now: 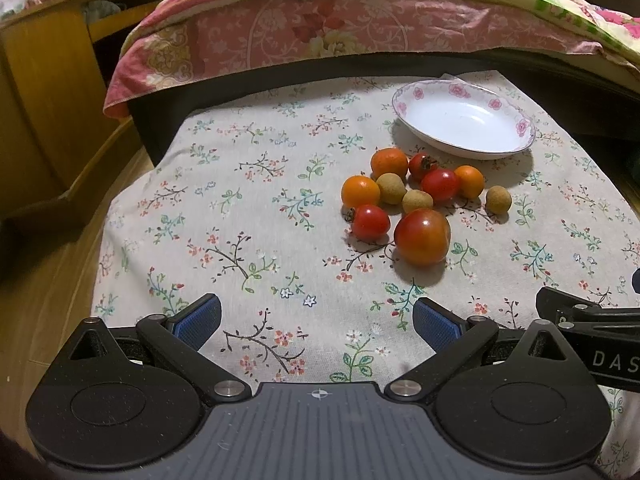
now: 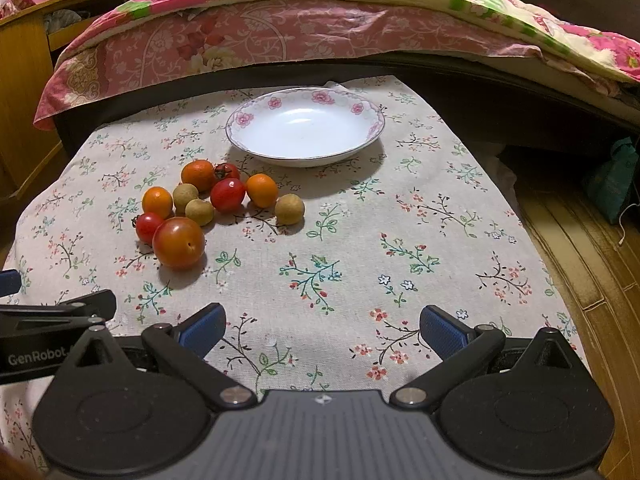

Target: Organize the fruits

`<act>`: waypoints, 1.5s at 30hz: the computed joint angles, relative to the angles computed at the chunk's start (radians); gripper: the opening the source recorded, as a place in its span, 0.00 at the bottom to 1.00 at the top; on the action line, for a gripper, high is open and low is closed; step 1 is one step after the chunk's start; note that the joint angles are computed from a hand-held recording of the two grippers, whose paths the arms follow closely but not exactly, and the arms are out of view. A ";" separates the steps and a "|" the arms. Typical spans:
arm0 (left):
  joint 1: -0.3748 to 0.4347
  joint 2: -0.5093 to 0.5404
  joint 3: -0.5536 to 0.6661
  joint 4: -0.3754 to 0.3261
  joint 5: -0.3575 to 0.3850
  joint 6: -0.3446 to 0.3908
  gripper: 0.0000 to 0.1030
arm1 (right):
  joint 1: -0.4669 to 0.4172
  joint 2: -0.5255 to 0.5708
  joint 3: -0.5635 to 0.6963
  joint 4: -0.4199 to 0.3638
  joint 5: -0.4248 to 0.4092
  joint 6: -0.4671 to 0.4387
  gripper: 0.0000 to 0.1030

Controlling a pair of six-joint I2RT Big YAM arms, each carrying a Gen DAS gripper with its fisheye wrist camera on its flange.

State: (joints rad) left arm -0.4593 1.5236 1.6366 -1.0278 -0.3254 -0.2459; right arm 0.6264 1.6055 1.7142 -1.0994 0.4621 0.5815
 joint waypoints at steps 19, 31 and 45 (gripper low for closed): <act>-0.002 -0.001 -0.007 0.000 -0.002 -0.004 0.99 | 0.001 0.005 0.002 -0.002 -0.002 0.001 1.00; 0.003 -0.002 -0.007 -0.004 0.000 -0.003 0.98 | 0.000 0.008 0.007 -0.005 -0.004 0.001 1.00; 0.020 0.008 0.018 -0.039 -0.002 -0.018 0.96 | 0.009 0.033 0.037 -0.010 -0.019 -0.011 0.98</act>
State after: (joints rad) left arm -0.4395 1.5314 1.6542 -1.0665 -0.3273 -0.2635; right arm 0.6355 1.6389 1.7512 -1.1091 0.4429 0.5706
